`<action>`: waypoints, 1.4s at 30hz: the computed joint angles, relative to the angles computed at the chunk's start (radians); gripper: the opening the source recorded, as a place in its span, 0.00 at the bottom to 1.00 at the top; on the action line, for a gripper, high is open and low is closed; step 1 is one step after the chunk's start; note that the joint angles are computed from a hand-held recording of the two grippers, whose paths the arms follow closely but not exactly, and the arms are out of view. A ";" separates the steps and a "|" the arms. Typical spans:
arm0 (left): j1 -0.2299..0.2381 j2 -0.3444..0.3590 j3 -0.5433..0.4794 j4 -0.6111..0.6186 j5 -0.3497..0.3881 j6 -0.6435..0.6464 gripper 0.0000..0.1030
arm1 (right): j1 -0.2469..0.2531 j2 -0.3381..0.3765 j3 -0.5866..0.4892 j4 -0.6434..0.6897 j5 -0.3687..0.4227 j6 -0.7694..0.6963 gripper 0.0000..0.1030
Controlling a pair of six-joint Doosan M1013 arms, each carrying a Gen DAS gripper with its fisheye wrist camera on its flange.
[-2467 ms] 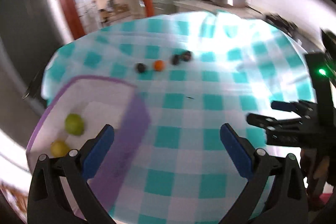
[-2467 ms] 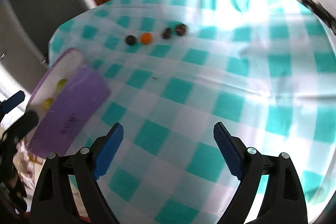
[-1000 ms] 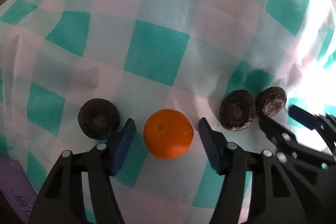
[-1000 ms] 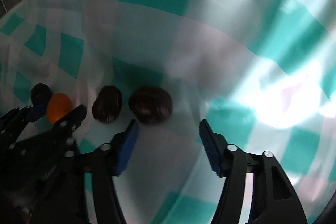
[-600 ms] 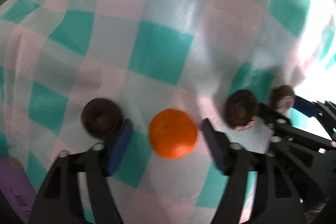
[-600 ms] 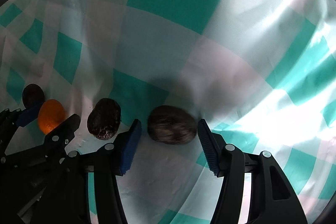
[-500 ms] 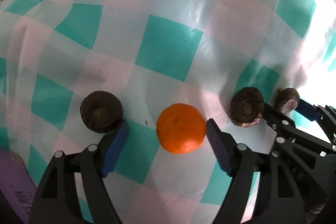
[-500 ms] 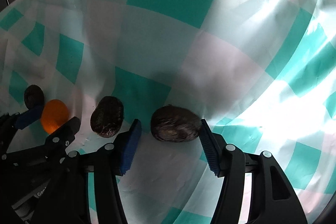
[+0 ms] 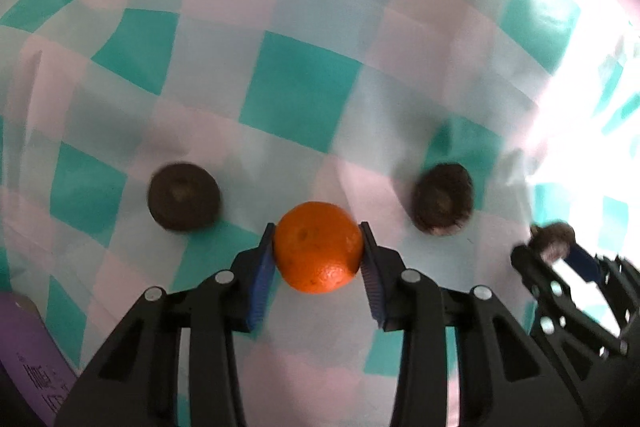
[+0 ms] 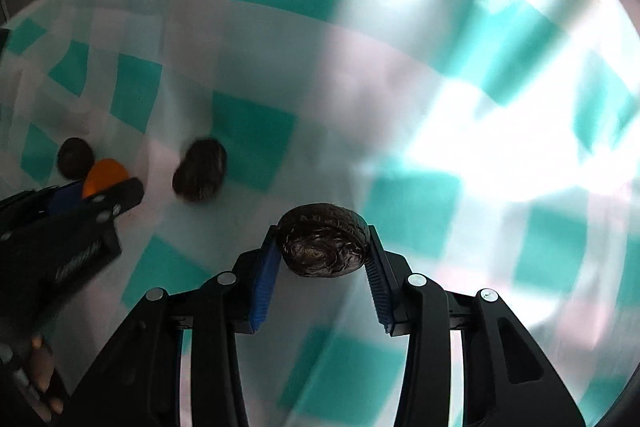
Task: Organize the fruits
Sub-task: 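Carry the orange and the dark brown fruit over the white box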
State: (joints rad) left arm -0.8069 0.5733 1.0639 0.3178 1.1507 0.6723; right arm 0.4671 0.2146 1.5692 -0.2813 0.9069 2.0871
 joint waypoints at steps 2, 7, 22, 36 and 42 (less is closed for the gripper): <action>-0.015 -0.011 0.007 -0.020 0.001 -0.011 0.38 | 0.001 -0.028 0.029 0.017 0.003 0.011 0.40; -0.061 -0.066 0.049 -0.029 -0.021 -0.056 0.38 | 0.004 -0.119 0.117 0.069 0.004 0.038 0.40; -0.331 -0.222 0.122 0.263 0.134 -0.277 0.38 | 0.043 -0.461 0.299 0.093 -0.043 -0.100 0.40; -0.476 -0.339 0.211 0.493 0.264 -0.445 0.38 | 0.159 -0.556 0.263 0.041 -0.072 -0.174 0.40; -0.504 -0.393 0.245 0.563 0.322 -0.520 0.39 | 0.193 -0.555 0.232 0.035 -0.082 -0.192 0.40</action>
